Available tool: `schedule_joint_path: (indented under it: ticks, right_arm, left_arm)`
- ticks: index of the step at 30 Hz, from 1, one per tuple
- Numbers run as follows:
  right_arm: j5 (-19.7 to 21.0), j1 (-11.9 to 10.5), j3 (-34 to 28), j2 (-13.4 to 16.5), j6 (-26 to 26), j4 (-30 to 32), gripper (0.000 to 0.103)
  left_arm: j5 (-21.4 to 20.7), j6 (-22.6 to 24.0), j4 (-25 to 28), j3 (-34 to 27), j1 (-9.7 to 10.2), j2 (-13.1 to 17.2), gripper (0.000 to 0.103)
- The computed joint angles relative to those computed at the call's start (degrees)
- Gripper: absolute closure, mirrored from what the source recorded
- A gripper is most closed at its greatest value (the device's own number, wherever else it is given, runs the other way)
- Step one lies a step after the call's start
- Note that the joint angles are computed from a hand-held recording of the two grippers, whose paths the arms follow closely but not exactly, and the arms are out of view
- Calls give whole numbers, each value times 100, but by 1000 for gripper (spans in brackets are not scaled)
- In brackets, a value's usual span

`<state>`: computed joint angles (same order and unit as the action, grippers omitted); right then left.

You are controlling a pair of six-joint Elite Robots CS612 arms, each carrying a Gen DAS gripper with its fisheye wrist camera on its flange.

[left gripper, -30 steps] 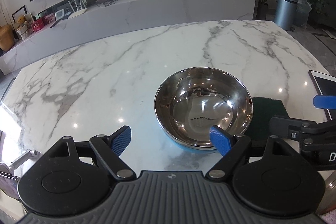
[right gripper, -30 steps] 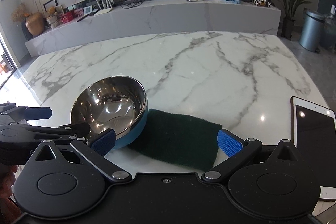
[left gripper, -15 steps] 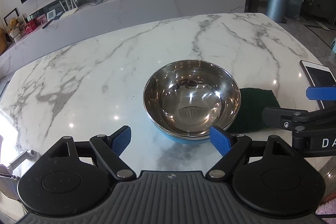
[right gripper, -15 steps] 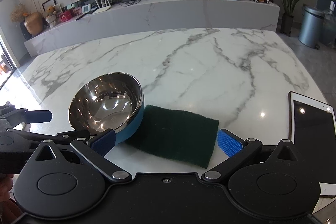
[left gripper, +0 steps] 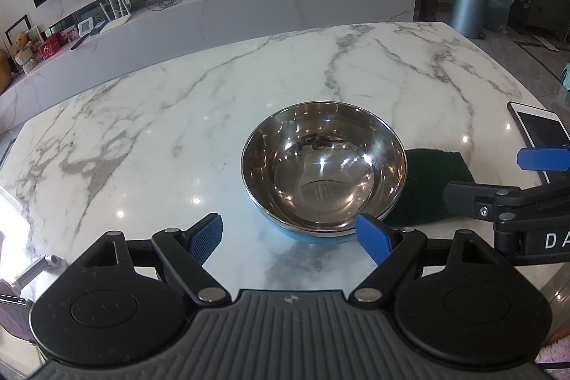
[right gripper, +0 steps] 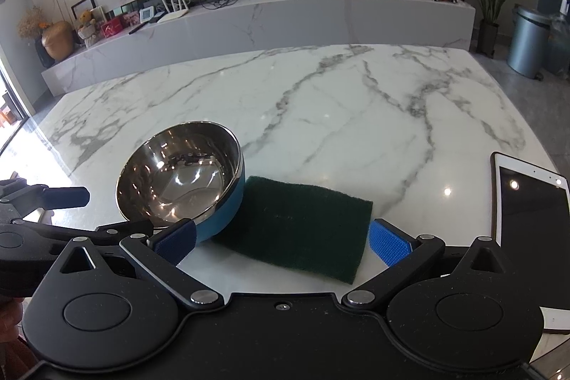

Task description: Clean bowl

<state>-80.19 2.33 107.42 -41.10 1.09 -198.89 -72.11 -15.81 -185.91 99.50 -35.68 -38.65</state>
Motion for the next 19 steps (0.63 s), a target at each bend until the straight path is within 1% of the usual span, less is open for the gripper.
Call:
schedule_joint_path:
  ticks: [19]
  right_arm:
    - [-18, 10, -3, 9, 16, 22, 0]
  left_arm:
    - [-62, -30, -9, 20, -4, 1, 21]
